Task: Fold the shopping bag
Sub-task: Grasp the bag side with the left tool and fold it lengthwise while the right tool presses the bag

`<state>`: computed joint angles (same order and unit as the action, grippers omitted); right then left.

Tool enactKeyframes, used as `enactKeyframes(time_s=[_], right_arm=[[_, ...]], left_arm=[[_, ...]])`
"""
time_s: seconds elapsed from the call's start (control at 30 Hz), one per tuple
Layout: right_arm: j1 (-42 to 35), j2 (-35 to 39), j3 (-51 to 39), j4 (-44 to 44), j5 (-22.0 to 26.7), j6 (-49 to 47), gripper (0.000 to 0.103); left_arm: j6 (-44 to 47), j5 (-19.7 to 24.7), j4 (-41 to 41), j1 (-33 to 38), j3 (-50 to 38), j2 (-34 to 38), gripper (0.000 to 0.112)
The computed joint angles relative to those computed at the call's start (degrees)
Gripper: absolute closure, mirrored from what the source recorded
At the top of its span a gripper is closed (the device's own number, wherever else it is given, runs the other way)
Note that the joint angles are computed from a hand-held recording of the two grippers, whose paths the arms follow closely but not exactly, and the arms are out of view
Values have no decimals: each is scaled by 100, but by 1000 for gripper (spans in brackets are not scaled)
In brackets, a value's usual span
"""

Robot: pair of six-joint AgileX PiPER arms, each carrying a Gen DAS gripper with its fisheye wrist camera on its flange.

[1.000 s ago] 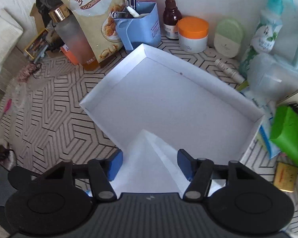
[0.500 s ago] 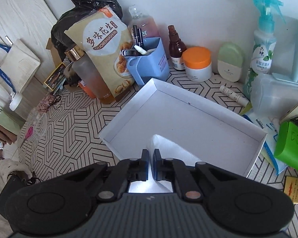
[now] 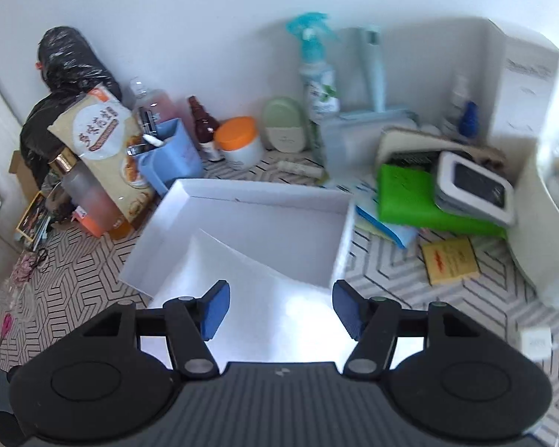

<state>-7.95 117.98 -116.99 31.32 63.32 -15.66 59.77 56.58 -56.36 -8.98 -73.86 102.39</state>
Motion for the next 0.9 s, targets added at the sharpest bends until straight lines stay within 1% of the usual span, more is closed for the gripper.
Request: enactKeyframes(time_s=[0.03,0.1,0.13,0.2,0.27,0.3,0.37,0.4,0.43,0.5,0.57,0.6,0.67,0.73,0.77,0.8,0.87,0.9], right_arm=[[-114,-198,523,44,-282,-156,41],[-277,-428,1285,236,-777,-372,41],[-379,-438,1571,453,-923,-512,41],[-531,-304,1803,838,-909,-682,41],[-554,-145,2040,1039,-919,-743,41],[-515,-91,2180,1031,-956,-748,40],[-392,-402,2839,1096,-1435,-1126,42],[-335,-596,3051,1014,-1569,-1134,42],[-335,-859,3367,1161,-1722,-1340,42],[-455,-1436,4028,1827,-1898,-2024,42],[-623,-2261,4789,2441,-1686,-2855,42],[-641,-2608,5061,2521,-1589,-3081,42],[-543,-3415,5748,2601,-1557,-3486,42],[-152,-4363,6693,2546,-1891,-3907,41],[54,-4737,7035,2477,-2044,-4027,41],[274,-5069,7347,2411,-2230,-4123,41],[863,-5618,7846,2109,-2682,-3959,41],[1199,-5827,8027,1877,-2920,-3716,41]], left_arm=[[8,-53,-20,60,84,-77,104],[22,-111,-28,172,175,-185,103],[30,-185,-51,211,261,-295,101],[125,-313,-114,209,413,-452,93],[55,-476,14,122,577,-633,76],[-5,-558,115,55,647,-701,75],[-53,-586,216,15,791,-812,75],[-51,-543,210,42,857,-849,74],[15,-365,41,141,907,-846,74],[33,-56,-123,290,907,-805,71],[127,8,-157,331,955,-837,68],[158,-36,-121,305,993,-874,65],[202,-163,-15,224,1077,-957,54],[192,-232,132,90,1109,-942,50],[111,-242,246,8,1089,-900,46],[28,-250,359,-75,1066,-856,46],[-169,-227,493,-196,990,-709,46],[-147,-251,385,-213,1021,-663,43]])
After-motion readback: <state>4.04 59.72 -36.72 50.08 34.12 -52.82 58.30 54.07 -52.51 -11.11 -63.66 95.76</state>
